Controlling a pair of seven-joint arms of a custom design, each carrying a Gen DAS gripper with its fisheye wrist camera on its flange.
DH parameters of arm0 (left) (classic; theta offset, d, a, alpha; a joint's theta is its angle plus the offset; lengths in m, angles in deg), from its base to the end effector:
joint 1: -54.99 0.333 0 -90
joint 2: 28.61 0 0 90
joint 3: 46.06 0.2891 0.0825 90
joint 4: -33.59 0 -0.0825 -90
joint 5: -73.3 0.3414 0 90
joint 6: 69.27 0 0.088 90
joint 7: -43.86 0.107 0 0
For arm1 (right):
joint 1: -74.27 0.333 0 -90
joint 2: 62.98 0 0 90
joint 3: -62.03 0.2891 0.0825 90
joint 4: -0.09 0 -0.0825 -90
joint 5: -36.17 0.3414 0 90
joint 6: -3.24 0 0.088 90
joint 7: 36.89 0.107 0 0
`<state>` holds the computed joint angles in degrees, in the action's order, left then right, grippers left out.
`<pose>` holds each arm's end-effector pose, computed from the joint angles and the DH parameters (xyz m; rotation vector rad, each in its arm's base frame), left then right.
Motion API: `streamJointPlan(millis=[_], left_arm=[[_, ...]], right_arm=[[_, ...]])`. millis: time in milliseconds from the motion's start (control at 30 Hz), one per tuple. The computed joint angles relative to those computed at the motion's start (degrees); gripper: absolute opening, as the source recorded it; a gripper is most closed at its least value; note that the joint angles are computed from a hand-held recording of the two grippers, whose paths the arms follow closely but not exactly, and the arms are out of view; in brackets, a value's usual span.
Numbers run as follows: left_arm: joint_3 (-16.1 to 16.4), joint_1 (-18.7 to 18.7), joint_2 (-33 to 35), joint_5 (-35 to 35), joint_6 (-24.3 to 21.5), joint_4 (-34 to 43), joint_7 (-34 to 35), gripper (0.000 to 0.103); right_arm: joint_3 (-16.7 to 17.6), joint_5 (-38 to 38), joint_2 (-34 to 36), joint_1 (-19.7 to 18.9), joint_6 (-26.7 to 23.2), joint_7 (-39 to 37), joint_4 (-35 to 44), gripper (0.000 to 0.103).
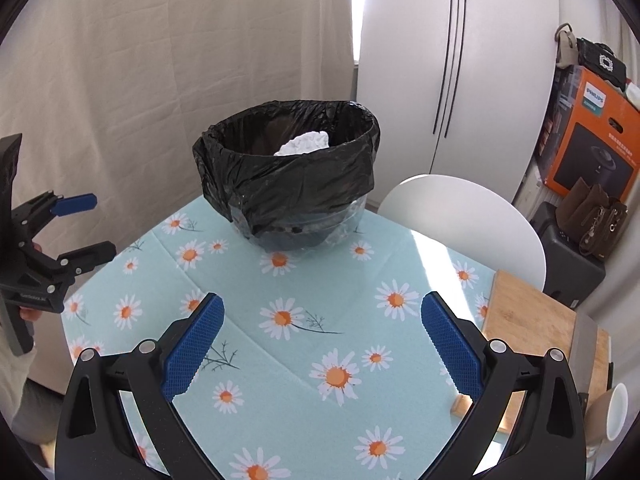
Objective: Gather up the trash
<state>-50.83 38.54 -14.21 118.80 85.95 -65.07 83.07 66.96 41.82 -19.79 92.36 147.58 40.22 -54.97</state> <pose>0.5811 -0.2469 0.5058 -1.6127 1.7448 -0.7584 0.6969 0.2650 0.5101 -2.0665 1.1944 -0.5250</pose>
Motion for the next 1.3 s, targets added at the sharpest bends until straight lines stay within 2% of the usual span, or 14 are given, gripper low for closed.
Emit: streamJointPlan(millis=[433, 733, 1300], left_arm=[[-0.29, 0.11, 0.34, -1.73, -2.1, 1.36, 2.93, 0.097], [-0.41, -0.2, -0.28, -0.51, -2.49, 0.31, 2.42, 0.097], [-1.08, -0.25, -0.69, -1.42, -4.55, 0.47, 4.14, 0.097]], right_arm=[[-0.65, -1.17, 0.27, 0.88, -0.67, 1.34, 0.58, 0.095], [-0.36, -0.81, -2.07, 0.42, 1.65, 1.34, -4.04, 0.095], [-0.06, -1.01, -4.03, 0.2, 2.83, 0.82, -7.43, 0.095]])
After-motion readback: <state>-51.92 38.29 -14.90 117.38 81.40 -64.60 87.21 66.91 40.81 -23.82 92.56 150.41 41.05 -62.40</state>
